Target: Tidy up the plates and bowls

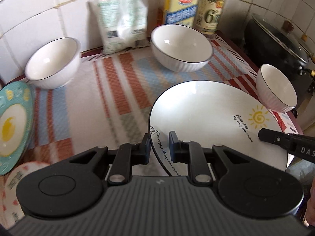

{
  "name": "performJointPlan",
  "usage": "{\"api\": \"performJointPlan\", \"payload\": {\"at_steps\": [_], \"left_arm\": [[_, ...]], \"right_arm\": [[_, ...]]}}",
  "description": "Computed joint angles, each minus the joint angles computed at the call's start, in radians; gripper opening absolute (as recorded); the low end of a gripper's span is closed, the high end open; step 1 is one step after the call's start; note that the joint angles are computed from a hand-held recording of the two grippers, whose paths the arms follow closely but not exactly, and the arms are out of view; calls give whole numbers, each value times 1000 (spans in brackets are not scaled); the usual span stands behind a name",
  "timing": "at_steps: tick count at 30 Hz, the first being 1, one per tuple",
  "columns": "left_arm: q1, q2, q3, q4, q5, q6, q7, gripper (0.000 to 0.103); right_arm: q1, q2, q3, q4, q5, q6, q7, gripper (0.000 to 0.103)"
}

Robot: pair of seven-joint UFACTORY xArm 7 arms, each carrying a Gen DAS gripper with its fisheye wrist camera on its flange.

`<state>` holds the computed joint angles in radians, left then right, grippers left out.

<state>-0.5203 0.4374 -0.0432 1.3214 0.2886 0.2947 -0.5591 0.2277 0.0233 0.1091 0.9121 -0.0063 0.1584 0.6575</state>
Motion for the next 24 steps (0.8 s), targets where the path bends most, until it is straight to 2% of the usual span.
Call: {"api": "performJointPlan", "payload": {"at_steps": [2,4,9,13,15,17,20,22,24], "left_arm": [[-1,-35,14,-39,8,-5,-16,17],[10,-66,14,-68,9,9,-26,17],[49,-122,13,-135,14,24,-67,19],[109,-123,-21,-143,-43,40,-44,19],[139,-123,-37,-157,-91,14,-30,19],[135,-123,-24,-166,-78,-15,-29,19],[140,-108,-20,-153,-84,-19,-27,19],[153,-97,-28,-136,-112,7,-16,19],[162,-87,-35,-120,-129,33,2,19]], "right_arm": [[5,4,11,5,35,-21,-52,21],[8,19,27,28,117,-18,-140,21],[20,82,53,108,178,-11,-264,21],[8,153,89,189,234,3,-396,21],[-1,179,104,218,259,4,-446,21],[-20,203,126,243,298,-6,-502,20],[-10,240,110,296,286,12,-512,20],[24,270,71,334,239,21,-467,21],[23,295,73,367,219,44,-471,21]]}}
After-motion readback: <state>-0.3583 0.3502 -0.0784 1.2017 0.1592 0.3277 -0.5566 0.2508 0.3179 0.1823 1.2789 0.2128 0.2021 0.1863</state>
